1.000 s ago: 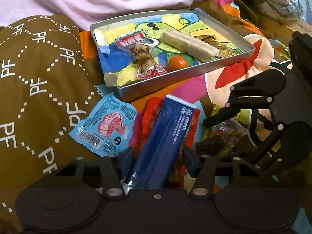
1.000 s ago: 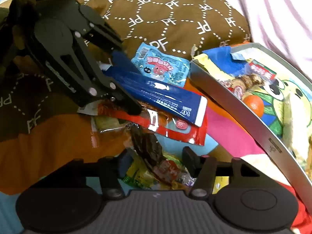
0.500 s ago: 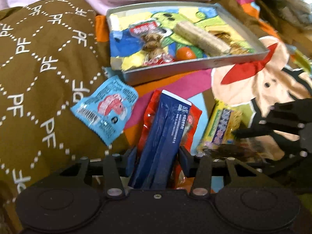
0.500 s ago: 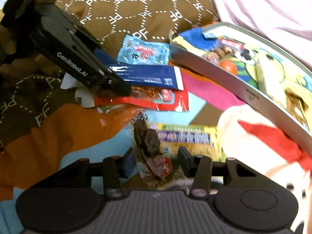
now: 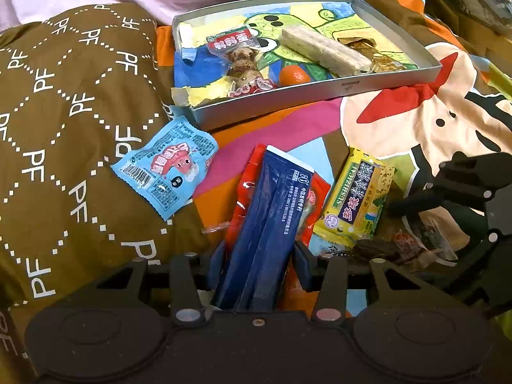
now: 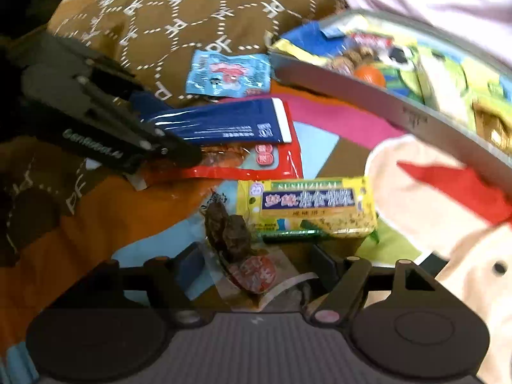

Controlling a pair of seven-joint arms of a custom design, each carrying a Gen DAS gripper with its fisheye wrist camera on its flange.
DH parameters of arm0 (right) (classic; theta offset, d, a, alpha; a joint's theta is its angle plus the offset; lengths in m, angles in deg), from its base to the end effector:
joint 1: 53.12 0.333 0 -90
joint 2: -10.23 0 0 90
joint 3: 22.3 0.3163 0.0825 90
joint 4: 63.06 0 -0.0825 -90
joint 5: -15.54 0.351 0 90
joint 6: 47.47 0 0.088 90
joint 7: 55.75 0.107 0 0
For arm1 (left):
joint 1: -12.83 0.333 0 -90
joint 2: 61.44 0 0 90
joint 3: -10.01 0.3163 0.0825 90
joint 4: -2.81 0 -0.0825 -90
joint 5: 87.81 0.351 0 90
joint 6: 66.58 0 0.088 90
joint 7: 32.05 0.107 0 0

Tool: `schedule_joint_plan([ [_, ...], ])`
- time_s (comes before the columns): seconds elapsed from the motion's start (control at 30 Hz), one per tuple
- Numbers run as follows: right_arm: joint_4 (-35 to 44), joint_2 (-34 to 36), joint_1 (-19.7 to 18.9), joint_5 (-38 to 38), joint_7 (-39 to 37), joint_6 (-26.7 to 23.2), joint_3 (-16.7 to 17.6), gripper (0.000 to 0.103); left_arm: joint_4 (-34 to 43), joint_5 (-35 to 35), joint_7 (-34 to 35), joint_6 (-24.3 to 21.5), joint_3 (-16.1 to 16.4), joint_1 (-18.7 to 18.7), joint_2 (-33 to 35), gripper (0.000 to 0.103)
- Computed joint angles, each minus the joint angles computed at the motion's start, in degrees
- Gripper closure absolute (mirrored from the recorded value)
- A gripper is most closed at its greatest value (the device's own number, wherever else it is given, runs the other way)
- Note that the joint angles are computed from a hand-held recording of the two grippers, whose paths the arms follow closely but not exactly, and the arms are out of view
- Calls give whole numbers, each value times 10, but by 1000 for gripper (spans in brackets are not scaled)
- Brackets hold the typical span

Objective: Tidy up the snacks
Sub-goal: 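Lift the jerky packet with the right tool while the left tool lifts the blue stick packet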

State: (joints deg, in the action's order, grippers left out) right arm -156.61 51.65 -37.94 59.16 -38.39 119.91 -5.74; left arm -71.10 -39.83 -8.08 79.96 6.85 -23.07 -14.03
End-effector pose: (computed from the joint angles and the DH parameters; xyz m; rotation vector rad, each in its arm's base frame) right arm 0.6335 0.2957 0.2779 -2.3348 0.6978 -0.3038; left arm 0.5868 -0.4738 0.3120 -1.7064 1.9093 -0.6477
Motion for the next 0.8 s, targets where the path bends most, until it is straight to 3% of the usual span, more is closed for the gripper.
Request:
schedule_joint_plan([
  [0.23,-58,-32,-35,64,-75,40,51,49,-2,-24,1,-11,-13,8,-6,56],
  [0.3,-77,-48,-28,71,-73,46,45,50,-6,-50,-5,-22,-25,15,-12,57],
  [0.4,-87,-65,-17,68,-54,16,26,51,-25,-63,-14,-10,-31,21,-23,57],
  [0.53,-60,-52,9,41,-15,-13,-7,43,-18,-63,-6,-16,-29,18,-18,57],
  [0.6,-48,-43,10,38,-1,-23,-11,45,-22,-62,-8,-10,-27,18,-19,57],
  [0.7,-58,-45,-8,67,-15,-11,11,49,-31,-64,-17,0,-28,22,-25,58],
  [0.8,-90,-58,-32,116,-75,35,49,52,-41,-64,-32,9,-27,22,-31,59],
])
